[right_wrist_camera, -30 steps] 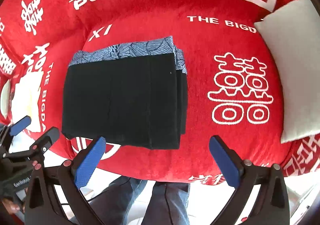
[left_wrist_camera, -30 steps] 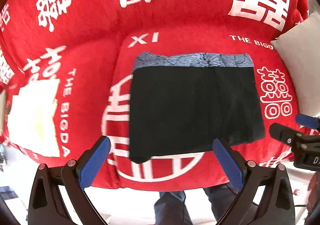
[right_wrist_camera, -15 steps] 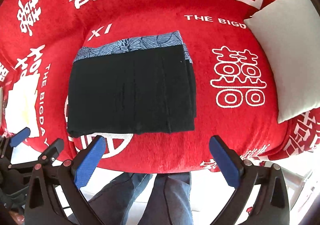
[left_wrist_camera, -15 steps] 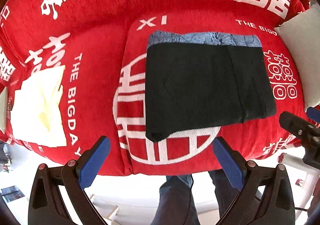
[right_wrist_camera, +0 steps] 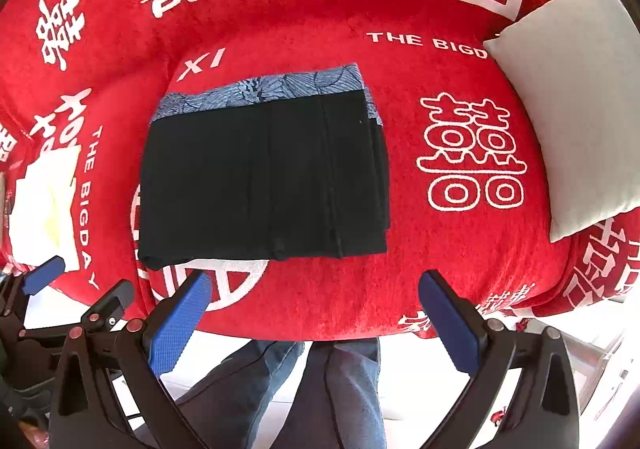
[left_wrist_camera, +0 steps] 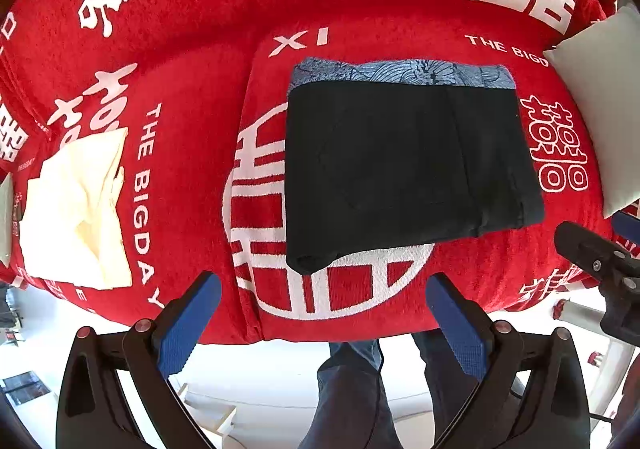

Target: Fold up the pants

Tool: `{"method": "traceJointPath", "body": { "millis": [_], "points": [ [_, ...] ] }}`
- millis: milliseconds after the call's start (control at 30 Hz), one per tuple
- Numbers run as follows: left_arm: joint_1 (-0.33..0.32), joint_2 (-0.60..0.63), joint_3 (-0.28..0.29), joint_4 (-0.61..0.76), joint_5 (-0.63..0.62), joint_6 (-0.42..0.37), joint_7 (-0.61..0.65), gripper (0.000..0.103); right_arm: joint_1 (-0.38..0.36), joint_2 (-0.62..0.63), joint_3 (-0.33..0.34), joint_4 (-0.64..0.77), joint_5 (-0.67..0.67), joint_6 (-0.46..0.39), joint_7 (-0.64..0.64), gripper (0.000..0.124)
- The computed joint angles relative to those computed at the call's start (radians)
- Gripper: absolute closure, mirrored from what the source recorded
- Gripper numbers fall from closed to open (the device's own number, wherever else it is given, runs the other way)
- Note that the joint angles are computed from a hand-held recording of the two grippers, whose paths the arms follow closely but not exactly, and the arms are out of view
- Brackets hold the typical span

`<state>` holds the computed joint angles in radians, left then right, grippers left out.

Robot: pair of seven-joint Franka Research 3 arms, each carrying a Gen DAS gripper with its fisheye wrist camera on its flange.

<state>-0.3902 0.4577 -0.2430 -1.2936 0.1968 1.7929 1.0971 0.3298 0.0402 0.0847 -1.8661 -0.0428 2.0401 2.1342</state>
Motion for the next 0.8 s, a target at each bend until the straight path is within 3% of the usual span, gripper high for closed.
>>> {"method": "traceJointPath", "body": {
  "millis": [800],
  "points": [
    [-0.012, 0.008, 0.001, 0.014, 0.020, 0.002, 0.016, 0.000, 0.011, 0.013, 0.002, 0.015, -0.023, -0.016, -0.007, 0.021]
  ]
}}
